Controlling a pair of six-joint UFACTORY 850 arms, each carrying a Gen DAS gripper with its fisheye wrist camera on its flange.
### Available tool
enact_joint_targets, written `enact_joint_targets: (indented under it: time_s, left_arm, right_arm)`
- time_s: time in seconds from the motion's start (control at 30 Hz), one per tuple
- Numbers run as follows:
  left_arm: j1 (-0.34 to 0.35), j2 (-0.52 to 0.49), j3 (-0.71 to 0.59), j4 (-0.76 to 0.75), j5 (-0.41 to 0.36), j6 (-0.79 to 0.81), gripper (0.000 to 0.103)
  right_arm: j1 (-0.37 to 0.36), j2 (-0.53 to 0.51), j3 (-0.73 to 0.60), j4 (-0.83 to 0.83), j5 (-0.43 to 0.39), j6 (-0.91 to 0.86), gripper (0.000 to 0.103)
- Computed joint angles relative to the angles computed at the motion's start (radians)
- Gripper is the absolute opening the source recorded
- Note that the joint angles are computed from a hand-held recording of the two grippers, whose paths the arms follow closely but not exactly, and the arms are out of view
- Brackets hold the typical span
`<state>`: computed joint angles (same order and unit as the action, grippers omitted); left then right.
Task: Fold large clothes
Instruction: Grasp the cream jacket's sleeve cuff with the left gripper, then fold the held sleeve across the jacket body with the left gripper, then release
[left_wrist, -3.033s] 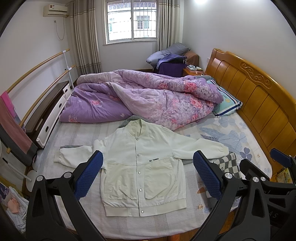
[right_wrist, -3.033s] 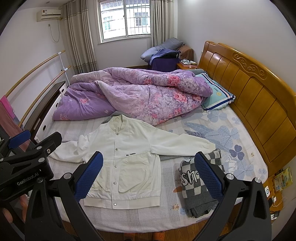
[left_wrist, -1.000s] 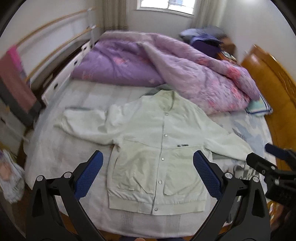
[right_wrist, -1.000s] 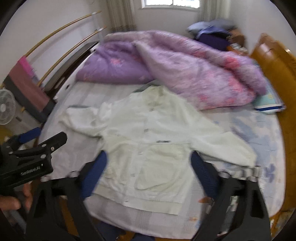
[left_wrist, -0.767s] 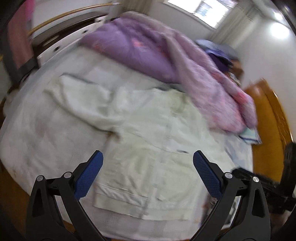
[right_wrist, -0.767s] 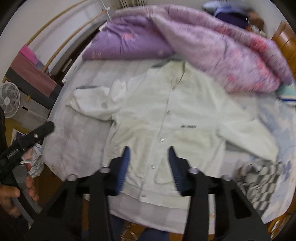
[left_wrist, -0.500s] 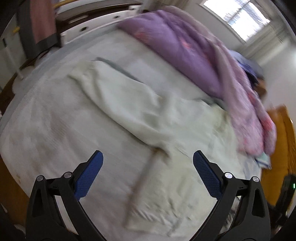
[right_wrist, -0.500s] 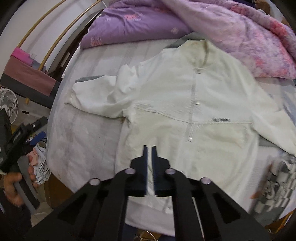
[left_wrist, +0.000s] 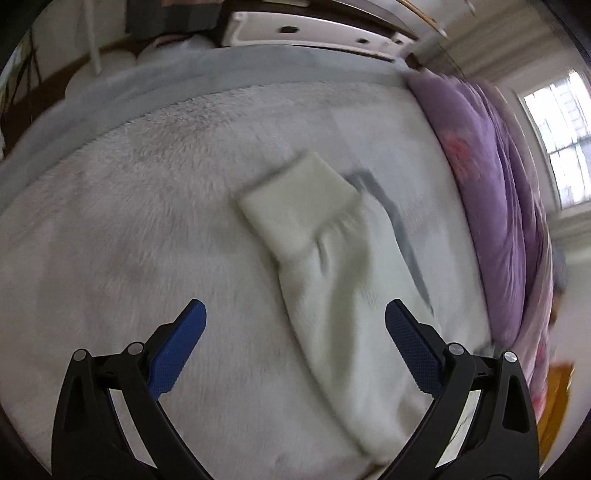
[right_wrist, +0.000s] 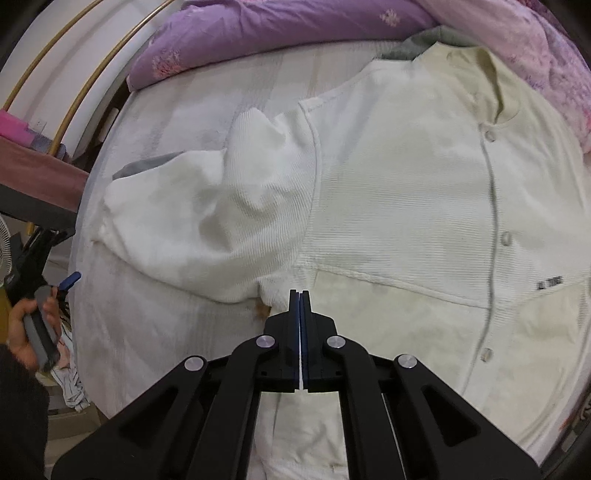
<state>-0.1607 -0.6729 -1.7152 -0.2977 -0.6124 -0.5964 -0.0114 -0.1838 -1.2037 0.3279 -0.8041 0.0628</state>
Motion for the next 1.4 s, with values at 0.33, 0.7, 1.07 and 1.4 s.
enact_joint_targets:
  time_s: [0.33, 0.7, 1.07, 1.4]
  left_arm:
    - [0.043, -0.141, -0.137, -0.073, -0.023, 0.04, 0.077]
    - [0.048, -0.011, 0.008, -0.073, 0.144, 0.063, 0.008]
    - [-0.085, 0.247, 0.091, -0.01, 0.28, 0.193, 0.008]
    - [-0.414, 0.095, -0.265, 0.218, 0.218, 0.116, 0.008]
  right_arm:
    - [-0.027, -0.046, 0.016, 0.077, 0.023, -0.023, 0.001]
    - [-0.035, -0.102, -0.037, 0.145, 0.041, -0.073, 0.002]
    - [-0.042, -0.239, -0.067, 0.241, 0.028, -0.082, 0.0]
    - [-0.219, -0.05, 0.069, 0.424, 0.016, -0.329, 0.002]
